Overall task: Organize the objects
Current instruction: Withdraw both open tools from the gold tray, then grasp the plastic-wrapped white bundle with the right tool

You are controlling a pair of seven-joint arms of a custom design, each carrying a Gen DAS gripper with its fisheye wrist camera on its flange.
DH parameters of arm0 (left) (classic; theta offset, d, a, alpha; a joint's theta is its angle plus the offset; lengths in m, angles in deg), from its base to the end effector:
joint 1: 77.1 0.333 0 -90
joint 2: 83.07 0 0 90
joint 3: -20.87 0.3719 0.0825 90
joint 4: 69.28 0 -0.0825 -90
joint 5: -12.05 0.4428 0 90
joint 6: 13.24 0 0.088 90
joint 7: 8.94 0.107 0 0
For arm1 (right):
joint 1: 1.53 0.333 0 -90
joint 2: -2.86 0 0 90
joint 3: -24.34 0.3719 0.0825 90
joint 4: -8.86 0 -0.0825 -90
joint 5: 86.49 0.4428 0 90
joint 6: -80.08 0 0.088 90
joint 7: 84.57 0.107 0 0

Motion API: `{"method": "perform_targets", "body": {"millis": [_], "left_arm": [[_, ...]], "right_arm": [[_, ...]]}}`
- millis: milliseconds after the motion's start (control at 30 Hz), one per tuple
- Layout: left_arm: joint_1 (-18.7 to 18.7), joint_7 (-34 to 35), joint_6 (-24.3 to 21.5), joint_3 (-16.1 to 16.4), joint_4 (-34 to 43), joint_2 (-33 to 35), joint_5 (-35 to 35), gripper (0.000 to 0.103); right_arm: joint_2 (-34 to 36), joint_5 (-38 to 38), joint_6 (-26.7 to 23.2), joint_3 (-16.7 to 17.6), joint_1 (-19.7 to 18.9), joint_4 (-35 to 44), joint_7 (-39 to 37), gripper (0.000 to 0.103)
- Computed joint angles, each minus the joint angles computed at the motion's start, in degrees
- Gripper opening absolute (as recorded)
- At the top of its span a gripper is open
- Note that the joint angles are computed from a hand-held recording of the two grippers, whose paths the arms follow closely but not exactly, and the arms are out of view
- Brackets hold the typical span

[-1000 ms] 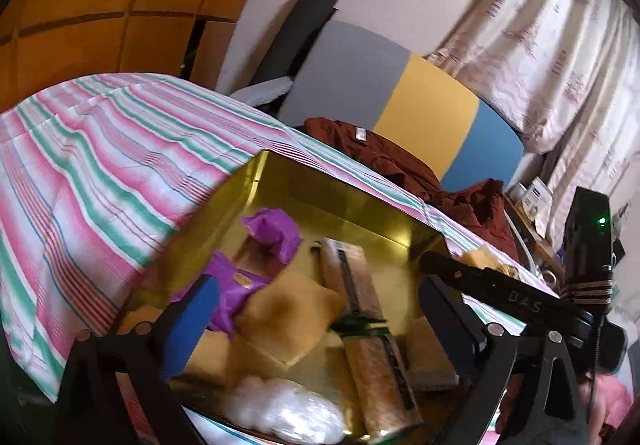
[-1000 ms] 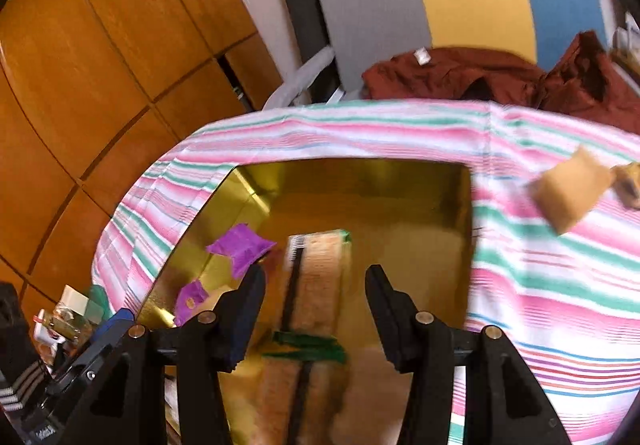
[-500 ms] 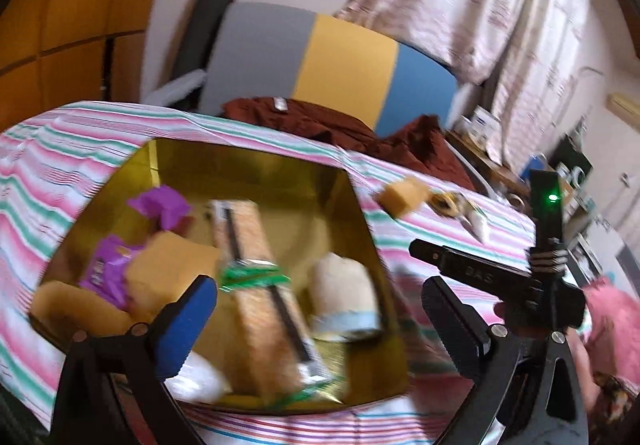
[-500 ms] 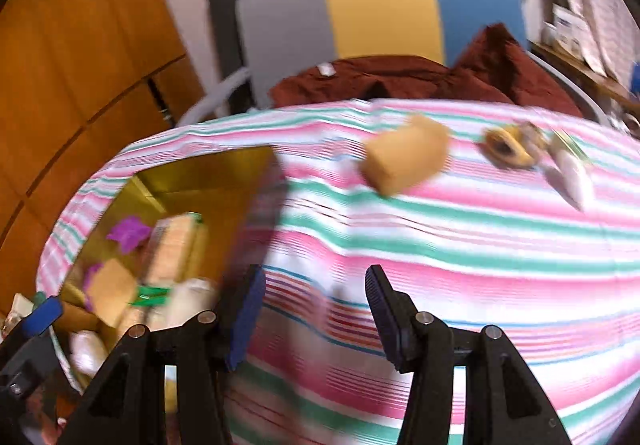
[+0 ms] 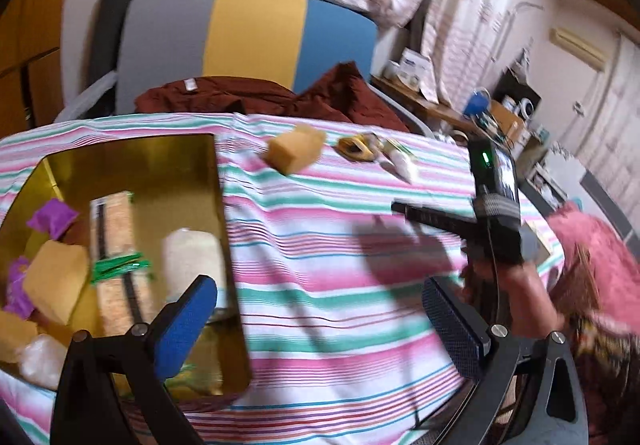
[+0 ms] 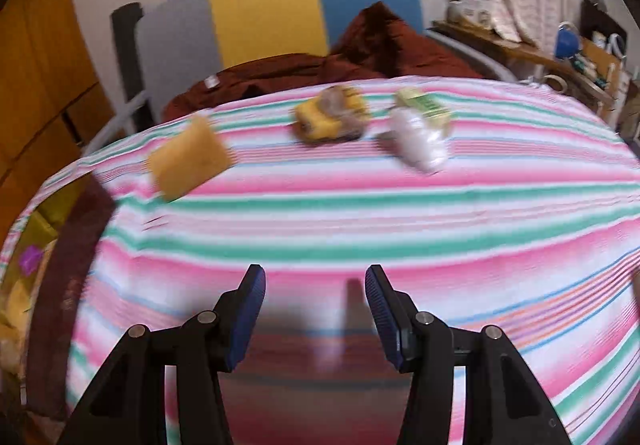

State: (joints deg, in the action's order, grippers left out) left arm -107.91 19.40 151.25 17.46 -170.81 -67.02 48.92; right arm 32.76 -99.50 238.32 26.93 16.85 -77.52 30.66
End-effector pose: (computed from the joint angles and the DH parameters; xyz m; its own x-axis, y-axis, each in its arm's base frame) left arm 0.6004 -0.4434 0.5178 -0.1721 -0.9516 0.2547 -0.6832 -0.0709 -0.7267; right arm 0.7717 0.2972 0.4710 0.1330 -0.9844 -0.1152 -0.7451 -0.0227 -0.6666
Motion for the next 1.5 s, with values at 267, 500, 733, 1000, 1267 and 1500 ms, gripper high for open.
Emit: {"method": "perform_targets", "body": {"millis": [267, 500, 733, 1000, 1267, 1500], "left_arm": [[0.32, 8.95, -2.52, -2.67, 3.11, 2.39, -6.46, 0.103], [0.06, 13.19, -5.08, -2.89, 4.59, 3.46, -11.12, 0.103], [0.00, 15.65, -6.34, -3.12, 6.52, 5.17, -14.54, 0.103], [-0.36, 18.20, -6.42, -3.10, 8.38, 6.64, -17.86, 0.103], [-0.89, 18.79, -6.73, -2.61, 9.25, 7.35, -19.18, 0.103], [-1.38, 19.34, -8.45, -1.53, 13.03, 9.33, -18.41, 0.103]], "right_arm": [[7.79, -0.33, -2.21, -1.90, -2.25, 13.12, -0.99, 0.053], [17.46, -1.43, -8.18, -3.70, -1.40, 27.81, -4.96, 0.053], [20.89, 2.97, -12.02, -1.39, -2.62, 32.86, -11.48, 0.040], [19.60, 2.37, -9.32, -3.30, -1.58, 30.33, -9.62, 0.040], [17.98, -0.95, -7.88, -5.34, -0.07, 27.63, -6.40, 0.040], [13.49, -3.79, -4.28, -6.22, 0.52, 20.20, -2.13, 0.040]]}}
